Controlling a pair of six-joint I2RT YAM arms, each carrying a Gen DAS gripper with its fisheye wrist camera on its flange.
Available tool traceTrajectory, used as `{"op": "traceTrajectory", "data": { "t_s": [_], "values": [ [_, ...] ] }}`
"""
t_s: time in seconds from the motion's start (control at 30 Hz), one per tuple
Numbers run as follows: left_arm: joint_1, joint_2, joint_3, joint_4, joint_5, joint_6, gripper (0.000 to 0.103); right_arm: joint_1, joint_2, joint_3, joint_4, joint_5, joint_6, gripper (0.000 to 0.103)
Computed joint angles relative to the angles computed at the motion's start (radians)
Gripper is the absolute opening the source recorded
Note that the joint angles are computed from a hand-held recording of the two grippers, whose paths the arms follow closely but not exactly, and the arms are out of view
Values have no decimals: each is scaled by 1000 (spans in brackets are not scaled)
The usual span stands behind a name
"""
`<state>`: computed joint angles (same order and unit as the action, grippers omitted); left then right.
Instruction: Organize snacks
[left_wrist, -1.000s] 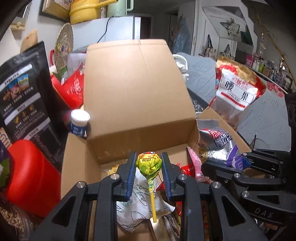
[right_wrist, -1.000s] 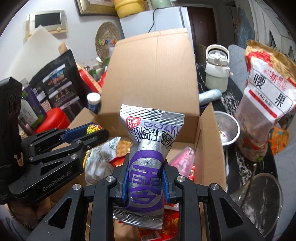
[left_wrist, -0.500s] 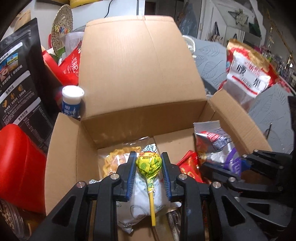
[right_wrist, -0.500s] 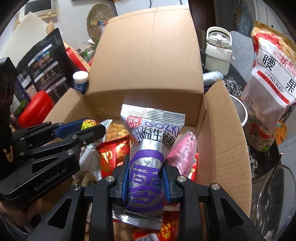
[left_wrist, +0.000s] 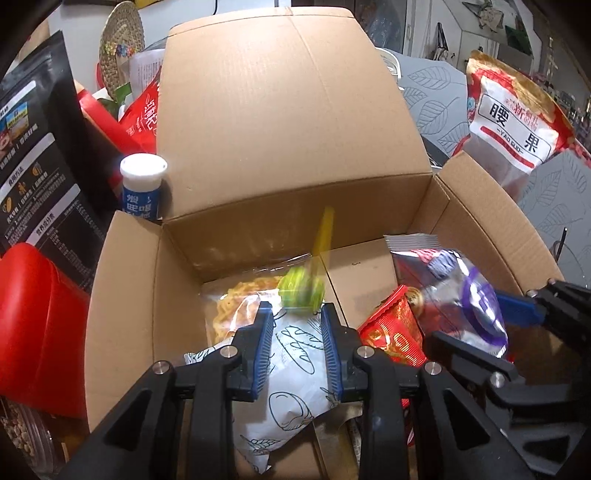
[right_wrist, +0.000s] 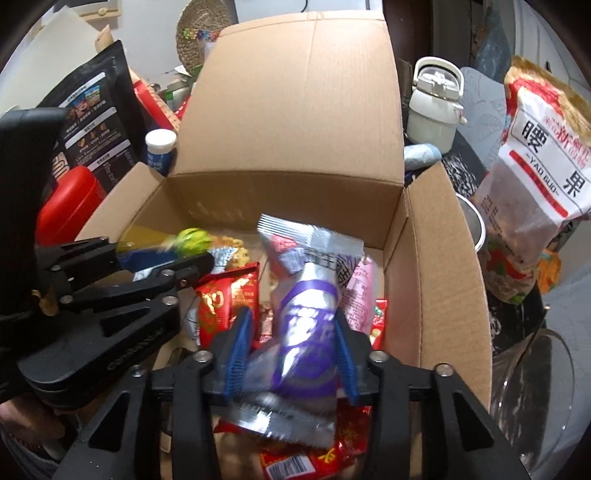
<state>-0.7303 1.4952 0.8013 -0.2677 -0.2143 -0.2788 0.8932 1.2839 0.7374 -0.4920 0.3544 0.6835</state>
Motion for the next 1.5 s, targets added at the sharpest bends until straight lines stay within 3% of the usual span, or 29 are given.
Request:
{"op": "traceTrajectory", "data": {
  "t_s": [0.23, 0.33, 0.4, 0.43, 1.03, 1.33, 1.5],
  "values": [
    [-6, -50, -19, -31, 7, -21, 27, 45, -52, 13, -51, 58, 57, 55],
    [-24, -72, -17, -59, -34, -18, 49, 64, -67, 18, -73, 78, 74, 55],
    [-25, -109, -31, -62, -38, -26, 73, 82, -73, 27, -103, 105, 88, 55],
    [-25, -130, -39, -62, -35, -31, 76, 94, -79, 33, -122, 120, 99, 55],
    [-230, -373, 13, -308, -243, -175, 77, 378, -141, 203, -476, 368, 335, 55],
    [-385, -496, 119, -553, -380, -299, 77, 605, -100, 370, -798, 542, 633, 55],
    [-537, -542, 177, -717, -523, -444, 77, 772, -33, 491, -1043, 626, 898, 67]
  ]
}}
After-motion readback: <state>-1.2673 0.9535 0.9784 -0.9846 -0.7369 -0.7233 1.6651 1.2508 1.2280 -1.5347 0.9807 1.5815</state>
